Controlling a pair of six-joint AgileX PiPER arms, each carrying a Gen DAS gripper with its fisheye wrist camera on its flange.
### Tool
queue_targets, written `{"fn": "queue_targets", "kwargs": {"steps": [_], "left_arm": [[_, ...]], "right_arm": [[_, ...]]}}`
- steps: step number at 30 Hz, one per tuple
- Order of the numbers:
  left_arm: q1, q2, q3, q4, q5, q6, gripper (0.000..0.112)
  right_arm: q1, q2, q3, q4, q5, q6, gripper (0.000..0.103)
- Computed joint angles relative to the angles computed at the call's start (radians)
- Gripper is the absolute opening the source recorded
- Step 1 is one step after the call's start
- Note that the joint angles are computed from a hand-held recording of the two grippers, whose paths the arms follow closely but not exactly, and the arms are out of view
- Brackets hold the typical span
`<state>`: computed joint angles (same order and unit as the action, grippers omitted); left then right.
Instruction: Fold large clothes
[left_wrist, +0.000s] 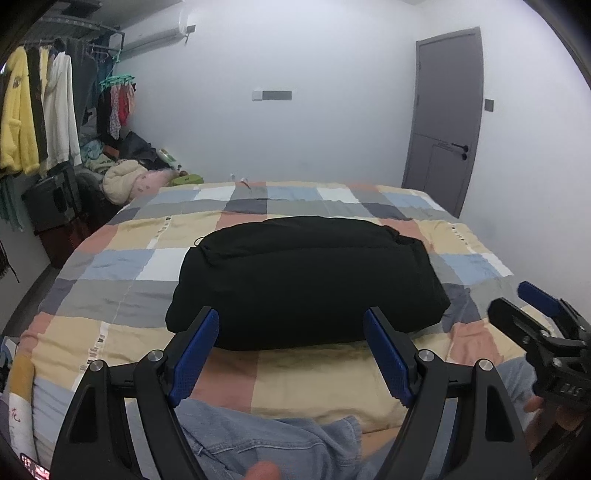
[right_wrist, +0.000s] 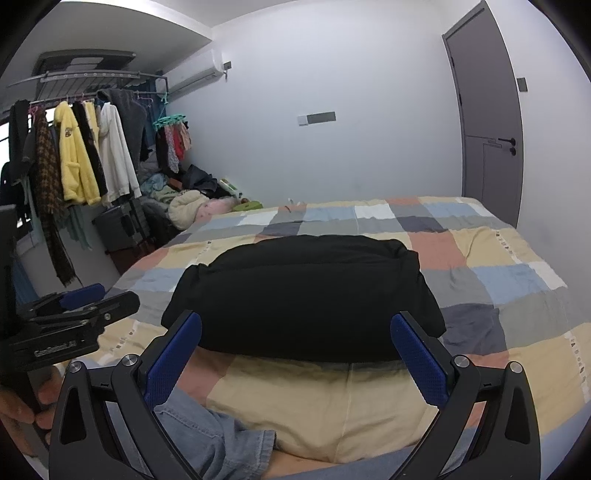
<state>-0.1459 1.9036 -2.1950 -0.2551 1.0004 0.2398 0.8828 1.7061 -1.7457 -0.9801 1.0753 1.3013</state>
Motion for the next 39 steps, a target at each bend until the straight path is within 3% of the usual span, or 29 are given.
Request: {"fn": "queue_targets", "kwargs": {"steps": [39], "left_arm": [[0.035, 0.004, -0.023, -0.045, 0.039, -0.001, 0.081]], "right_arm": [[0.013, -0.033, 0.022, -0.008, 0.022, 0.005, 0.103]]}}
